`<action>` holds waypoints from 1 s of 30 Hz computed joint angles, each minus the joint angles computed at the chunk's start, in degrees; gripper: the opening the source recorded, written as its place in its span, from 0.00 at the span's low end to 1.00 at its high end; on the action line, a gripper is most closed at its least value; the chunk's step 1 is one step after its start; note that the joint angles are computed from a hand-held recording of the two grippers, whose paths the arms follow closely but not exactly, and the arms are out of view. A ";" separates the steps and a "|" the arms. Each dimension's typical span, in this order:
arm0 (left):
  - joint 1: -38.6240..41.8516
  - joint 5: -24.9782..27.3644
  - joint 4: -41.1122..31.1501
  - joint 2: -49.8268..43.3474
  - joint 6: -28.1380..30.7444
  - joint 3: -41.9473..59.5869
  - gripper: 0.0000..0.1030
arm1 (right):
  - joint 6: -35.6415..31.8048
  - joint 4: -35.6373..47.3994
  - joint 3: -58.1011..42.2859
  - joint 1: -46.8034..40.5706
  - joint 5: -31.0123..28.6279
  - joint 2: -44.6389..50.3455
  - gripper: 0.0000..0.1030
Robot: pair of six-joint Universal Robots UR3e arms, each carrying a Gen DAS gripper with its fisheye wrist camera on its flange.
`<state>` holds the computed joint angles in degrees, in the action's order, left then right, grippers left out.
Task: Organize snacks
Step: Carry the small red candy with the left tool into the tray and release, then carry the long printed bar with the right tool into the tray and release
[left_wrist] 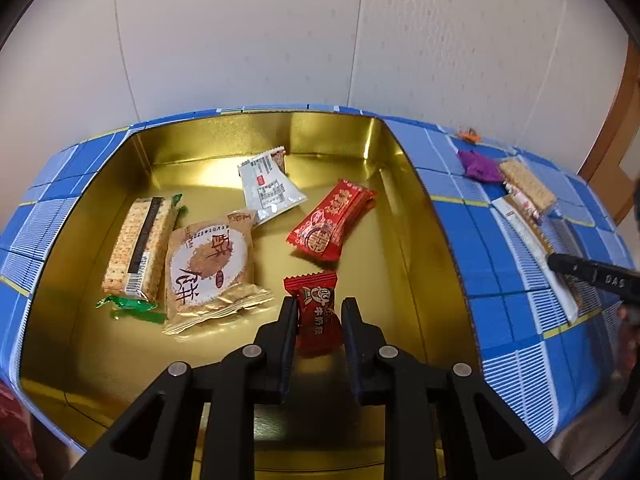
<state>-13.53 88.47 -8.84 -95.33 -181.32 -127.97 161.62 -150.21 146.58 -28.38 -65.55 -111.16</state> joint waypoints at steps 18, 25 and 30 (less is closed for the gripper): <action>-1.39 7.24 -0.51 -1.18 -3.32 0.50 0.58 | -4.92 11.48 0.00 -7.00 10.79 -4.55 0.18; -1.53 8.00 1.09 -0.28 -3.73 -0.30 0.58 | -5.95 16.85 0.97 -8.20 14.93 -7.92 0.18; -0.40 7.63 0.81 0.50 -3.79 -0.73 0.58 | -3.52 13.24 1.37 -4.24 13.22 -9.30 0.18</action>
